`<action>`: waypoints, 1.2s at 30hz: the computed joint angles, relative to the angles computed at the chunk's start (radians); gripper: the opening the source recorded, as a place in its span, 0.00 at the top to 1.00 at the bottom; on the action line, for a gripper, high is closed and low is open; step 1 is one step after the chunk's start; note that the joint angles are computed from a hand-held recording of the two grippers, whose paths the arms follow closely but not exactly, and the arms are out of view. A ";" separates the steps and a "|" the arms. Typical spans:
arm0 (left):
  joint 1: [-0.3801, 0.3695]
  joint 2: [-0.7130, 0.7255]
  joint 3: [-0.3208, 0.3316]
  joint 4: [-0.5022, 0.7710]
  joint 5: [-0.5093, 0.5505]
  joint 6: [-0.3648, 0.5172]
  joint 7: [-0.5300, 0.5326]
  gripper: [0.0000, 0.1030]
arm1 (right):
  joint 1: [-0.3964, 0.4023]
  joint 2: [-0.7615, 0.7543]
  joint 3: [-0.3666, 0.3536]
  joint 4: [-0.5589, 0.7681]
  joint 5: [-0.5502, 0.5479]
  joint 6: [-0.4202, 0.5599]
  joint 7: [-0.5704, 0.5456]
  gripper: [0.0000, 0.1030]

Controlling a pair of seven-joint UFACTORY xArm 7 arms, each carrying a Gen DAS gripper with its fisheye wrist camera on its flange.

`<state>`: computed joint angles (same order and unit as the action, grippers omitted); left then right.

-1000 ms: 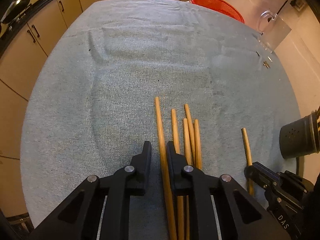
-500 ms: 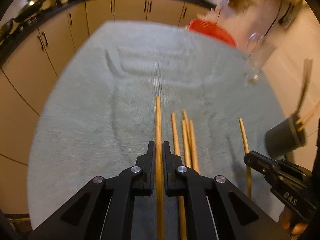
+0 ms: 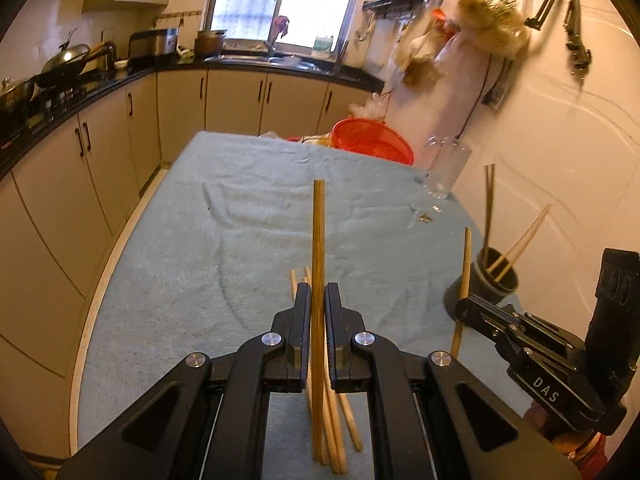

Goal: Organize utensils
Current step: 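Lift both held chopsticks upright with both tools, then lower both held chopsticks into the grey cup and open both tools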

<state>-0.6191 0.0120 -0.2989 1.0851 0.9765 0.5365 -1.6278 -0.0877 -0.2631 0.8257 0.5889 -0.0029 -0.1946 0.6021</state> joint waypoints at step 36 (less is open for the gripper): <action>-0.048 0.033 -0.009 0.095 0.018 0.033 0.047 0.94 | 0.030 -0.248 -0.043 -0.090 -0.033 -0.012 0.137 0.93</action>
